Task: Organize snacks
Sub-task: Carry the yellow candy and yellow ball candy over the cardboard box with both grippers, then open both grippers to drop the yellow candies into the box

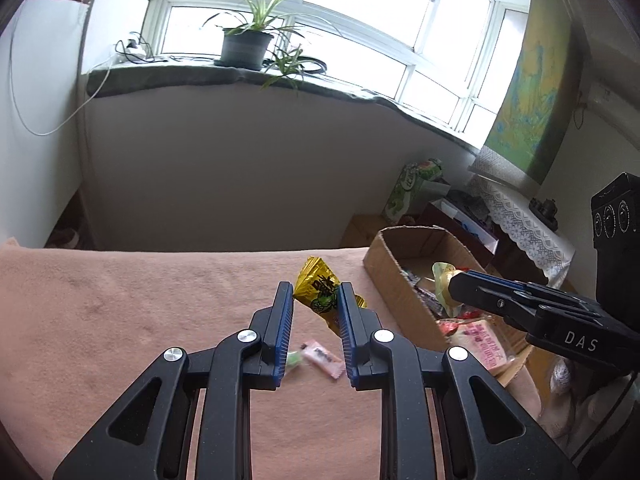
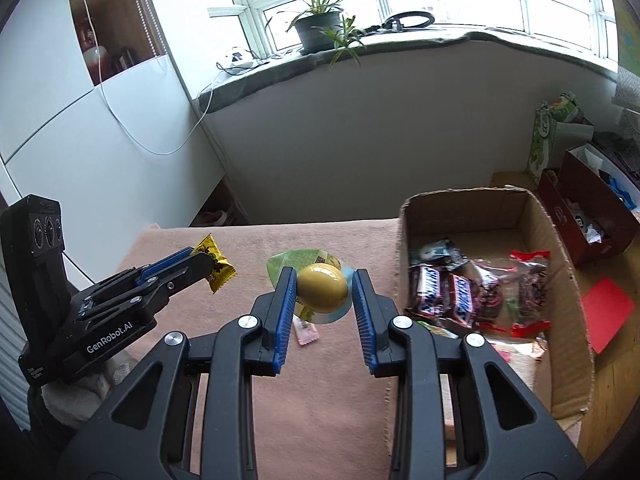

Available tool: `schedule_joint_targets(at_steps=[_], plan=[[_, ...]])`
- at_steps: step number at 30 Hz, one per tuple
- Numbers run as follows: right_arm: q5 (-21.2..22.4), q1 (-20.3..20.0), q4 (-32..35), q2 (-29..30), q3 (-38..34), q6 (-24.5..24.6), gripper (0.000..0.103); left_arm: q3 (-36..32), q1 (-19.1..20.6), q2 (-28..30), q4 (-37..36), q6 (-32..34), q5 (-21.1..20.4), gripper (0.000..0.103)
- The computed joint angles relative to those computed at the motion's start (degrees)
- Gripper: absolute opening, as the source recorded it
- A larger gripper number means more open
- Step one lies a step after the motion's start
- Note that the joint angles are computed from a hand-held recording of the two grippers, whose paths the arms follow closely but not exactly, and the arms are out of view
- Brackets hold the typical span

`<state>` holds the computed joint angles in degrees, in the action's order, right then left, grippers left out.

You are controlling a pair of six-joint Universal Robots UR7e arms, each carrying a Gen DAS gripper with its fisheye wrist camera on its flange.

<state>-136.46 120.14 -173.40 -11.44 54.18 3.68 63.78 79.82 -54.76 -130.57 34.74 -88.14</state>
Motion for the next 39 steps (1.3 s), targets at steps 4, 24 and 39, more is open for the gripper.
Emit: schedule_joint_targets(at_steps=[4,24,39], plan=[[-2.46,-0.32,-4.69,-4.38,7.77,0.54,0.03,3.37,-1.27,-1.19,-0.73,0.09,-0.62,0.021],[-5.9,-3.68,-13.64,-14.93,26.34,5.0,0.03,12.69,-6.22,-1.95,-2.12,-0.21,0.09,0.021],[-5.08,-5.41,-14.19,-16.44,29.49,5.82,0.033,15.39,-8.34,-0.96,-3.22,1.07,3.79,0.021]])
